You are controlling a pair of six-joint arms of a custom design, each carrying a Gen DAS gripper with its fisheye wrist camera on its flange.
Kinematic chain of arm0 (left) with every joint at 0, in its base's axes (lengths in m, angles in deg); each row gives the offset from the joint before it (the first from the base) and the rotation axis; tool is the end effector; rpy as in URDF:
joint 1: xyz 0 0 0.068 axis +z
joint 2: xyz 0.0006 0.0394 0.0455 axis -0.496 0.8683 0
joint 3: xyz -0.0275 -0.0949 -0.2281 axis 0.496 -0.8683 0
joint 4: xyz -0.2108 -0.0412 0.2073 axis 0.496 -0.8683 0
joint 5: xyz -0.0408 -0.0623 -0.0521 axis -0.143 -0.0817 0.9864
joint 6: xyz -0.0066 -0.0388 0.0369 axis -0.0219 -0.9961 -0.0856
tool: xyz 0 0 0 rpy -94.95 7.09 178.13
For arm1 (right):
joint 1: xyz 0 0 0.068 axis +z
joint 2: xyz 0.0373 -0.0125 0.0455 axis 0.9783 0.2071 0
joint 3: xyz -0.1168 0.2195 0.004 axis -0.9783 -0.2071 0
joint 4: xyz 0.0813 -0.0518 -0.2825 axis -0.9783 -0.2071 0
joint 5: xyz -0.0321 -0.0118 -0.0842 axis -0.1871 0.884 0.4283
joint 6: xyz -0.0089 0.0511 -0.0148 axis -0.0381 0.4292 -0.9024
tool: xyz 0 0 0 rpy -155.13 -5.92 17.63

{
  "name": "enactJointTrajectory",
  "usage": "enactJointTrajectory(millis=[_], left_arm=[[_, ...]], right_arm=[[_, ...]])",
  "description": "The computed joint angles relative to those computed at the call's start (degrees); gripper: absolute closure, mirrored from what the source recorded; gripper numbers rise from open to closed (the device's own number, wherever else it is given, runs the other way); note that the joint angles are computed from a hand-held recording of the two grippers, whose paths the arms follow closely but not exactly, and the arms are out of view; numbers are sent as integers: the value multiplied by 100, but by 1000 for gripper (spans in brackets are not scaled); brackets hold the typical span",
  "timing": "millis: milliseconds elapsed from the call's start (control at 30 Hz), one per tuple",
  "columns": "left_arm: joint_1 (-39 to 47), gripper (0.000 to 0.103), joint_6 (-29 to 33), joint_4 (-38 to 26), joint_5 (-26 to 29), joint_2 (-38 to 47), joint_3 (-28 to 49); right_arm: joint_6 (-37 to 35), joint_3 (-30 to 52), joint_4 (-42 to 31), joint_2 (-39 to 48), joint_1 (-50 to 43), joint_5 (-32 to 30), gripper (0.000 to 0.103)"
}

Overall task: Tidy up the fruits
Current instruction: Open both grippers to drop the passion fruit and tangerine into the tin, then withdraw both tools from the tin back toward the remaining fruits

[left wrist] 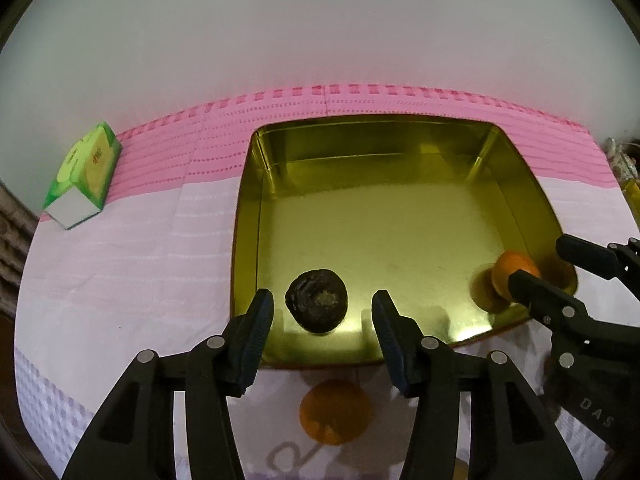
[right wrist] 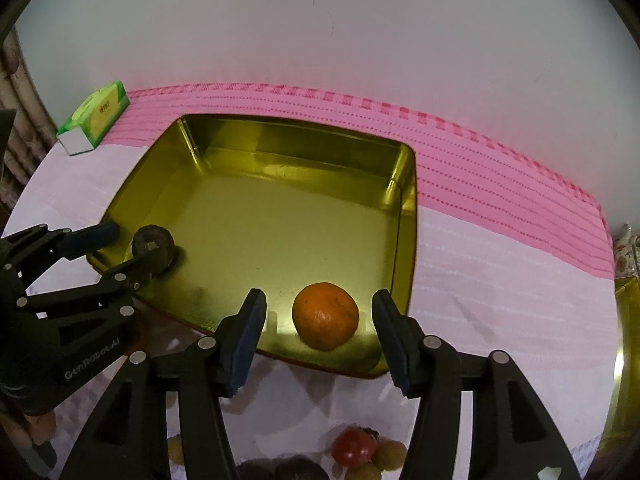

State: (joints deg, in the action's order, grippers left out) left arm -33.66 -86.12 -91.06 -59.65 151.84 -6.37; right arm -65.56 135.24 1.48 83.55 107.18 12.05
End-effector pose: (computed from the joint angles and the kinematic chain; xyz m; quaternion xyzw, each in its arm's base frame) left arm 0.2953 -0.0195 0.1364 0.0550 0.9639 0.0060 0.2606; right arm 0.2748 0.1468 0.1326 -0.0851 0.9641 0.0226 0.2506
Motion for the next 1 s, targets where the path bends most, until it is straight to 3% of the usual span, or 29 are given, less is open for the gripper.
enactJointTrajectory(millis=[567,1000], left_arm=[[70,51,-94,-1104,-83,-2674,-1223],[1360,50,639,-2429,363,-5106,-2549]], right_arm=[[643,-974,-808,-2134,737,519,51],[1542,-2357,-1867,-4141,1381,856,52]])
